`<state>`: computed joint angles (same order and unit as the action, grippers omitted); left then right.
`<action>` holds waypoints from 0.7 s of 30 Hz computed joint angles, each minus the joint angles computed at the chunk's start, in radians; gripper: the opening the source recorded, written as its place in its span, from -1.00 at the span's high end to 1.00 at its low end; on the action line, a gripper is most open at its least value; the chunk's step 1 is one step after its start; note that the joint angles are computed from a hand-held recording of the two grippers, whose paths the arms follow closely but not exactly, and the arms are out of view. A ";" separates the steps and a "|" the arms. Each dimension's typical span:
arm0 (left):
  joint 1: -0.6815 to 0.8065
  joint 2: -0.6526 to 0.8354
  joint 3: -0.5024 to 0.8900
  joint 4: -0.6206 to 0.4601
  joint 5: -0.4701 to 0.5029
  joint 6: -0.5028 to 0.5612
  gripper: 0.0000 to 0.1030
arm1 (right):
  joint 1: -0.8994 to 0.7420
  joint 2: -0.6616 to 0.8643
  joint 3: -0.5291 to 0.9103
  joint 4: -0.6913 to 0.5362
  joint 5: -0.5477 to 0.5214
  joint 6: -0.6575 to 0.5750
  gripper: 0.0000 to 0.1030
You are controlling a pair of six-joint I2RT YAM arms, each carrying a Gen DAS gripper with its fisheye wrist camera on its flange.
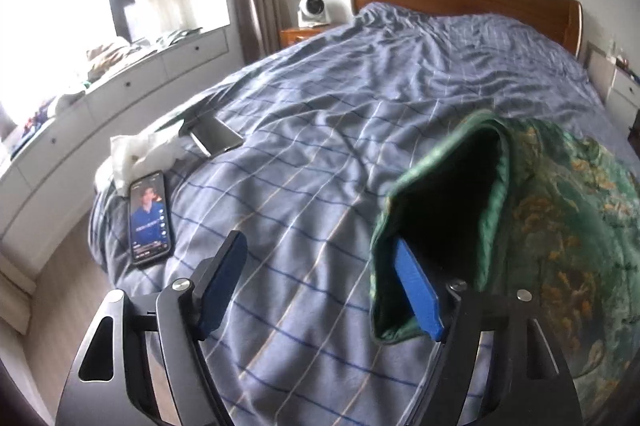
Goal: Fold large clothes
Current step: 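Grasp the other sleeve cuff with the left gripper and pull it outward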
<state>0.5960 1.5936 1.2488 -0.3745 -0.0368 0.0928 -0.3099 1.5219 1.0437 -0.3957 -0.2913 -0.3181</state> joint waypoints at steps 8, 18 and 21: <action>0.013 0.043 0.041 0.020 -0.126 -0.006 -0.80 | 0.008 -0.010 -0.005 0.006 0.001 0.002 -0.35; 0.195 0.032 0.107 -0.056 -0.056 -0.143 -0.79 | -0.023 -0.020 -0.018 0.003 -0.011 0.014 -0.35; 0.170 -0.008 0.070 -0.108 0.127 -0.038 -0.81 | -0.012 -0.010 -0.011 0.003 -0.011 0.007 -0.35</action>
<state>0.7663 1.5858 1.3190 -0.4820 0.0904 0.0551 -0.3214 1.5118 1.0330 -0.3927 -0.3027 -0.3112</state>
